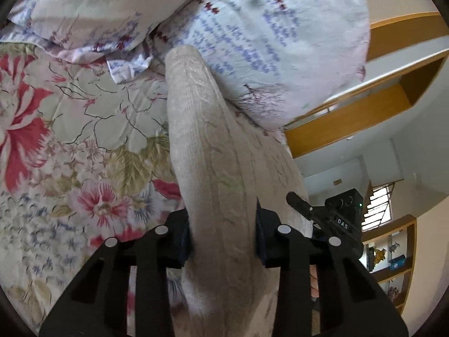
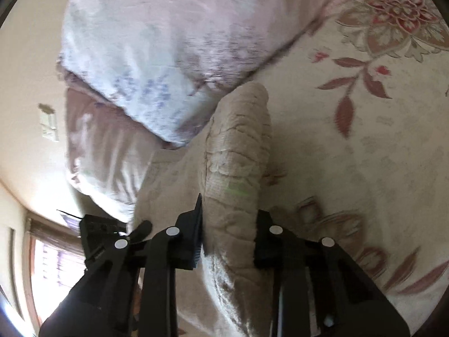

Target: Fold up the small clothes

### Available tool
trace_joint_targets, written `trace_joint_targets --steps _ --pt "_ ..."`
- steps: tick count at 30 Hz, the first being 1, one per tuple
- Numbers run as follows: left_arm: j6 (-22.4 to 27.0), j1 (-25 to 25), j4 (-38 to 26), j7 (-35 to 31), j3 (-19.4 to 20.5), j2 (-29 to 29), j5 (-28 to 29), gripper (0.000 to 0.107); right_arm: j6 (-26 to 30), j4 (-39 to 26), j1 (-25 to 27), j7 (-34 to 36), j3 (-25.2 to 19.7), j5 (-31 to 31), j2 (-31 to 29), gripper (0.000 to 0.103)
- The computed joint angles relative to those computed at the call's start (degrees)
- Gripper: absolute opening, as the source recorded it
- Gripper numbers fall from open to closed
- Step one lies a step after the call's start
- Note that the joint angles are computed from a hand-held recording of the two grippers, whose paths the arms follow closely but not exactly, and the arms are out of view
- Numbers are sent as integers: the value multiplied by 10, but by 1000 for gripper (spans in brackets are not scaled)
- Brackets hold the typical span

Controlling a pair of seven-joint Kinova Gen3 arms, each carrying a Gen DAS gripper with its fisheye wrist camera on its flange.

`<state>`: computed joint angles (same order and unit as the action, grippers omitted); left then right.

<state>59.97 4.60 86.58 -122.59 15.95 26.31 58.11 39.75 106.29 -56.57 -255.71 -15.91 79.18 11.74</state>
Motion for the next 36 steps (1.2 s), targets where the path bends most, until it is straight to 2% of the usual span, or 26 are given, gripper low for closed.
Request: trace_joint_targets --steps 3,7,9,10,14,17,19,21,24,27,28,30,32,33,34,36 --pt "21 -19 14 -14 -6 -22 0 35 0 -39 -10 58 3 -31 14 26" --pt "58 -49 21 -22 -28 -45 -6 35 -34 -85 -78 119 90 -66 36 26" --pt "77 -69 22 -27 -42 -57 -10 35 -38 -121 -76 165 92 -82 57 26" --pt "85 -77 20 -30 -49 -61 -13 35 -34 -145 -65 189 77 -81 73 26" --pt "98 -109 18 -36 -78 -68 -28 37 23 -233 1 282 -27 -76 133 25" --pt "66 -98 17 -1 -98 -58 -61 41 82 -309 42 352 -105 -93 196 26" --pt "44 -99 26 7 -96 -40 -70 48 97 -342 59 397 -123 -137 221 32" --pt "32 -124 42 -10 -74 -35 -54 53 74 -337 56 412 -98 -178 209 35" --pt "2 -116 55 -26 -79 -62 -73 58 35 -310 16 417 -21 -227 182 37" --pt "-46 -86 89 -76 -115 -112 -69 62 26 -281 -42 395 53 -228 156 37" --pt "-66 -85 105 -99 -114 -128 -59 63 23 -274 -63 389 80 -231 150 37" --pt "-104 -108 138 -146 -86 -167 -45 64 26 -268 -95 393 120 -248 142 37" --pt "-127 -114 160 -192 -73 -192 -38 64 29 -282 -96 416 125 -265 149 36" --pt "-141 -106 169 -206 -74 -206 -42 65 32 -288 -94 425 122 -267 153 21" --pt "-155 -90 172 -211 -78 -212 -50 66 45 -302 -103 443 129 -271 160 12" --pt "-196 -41 178 -192 -91 -227 -91 67 90 -343 -139 489 172 -299 182 10"
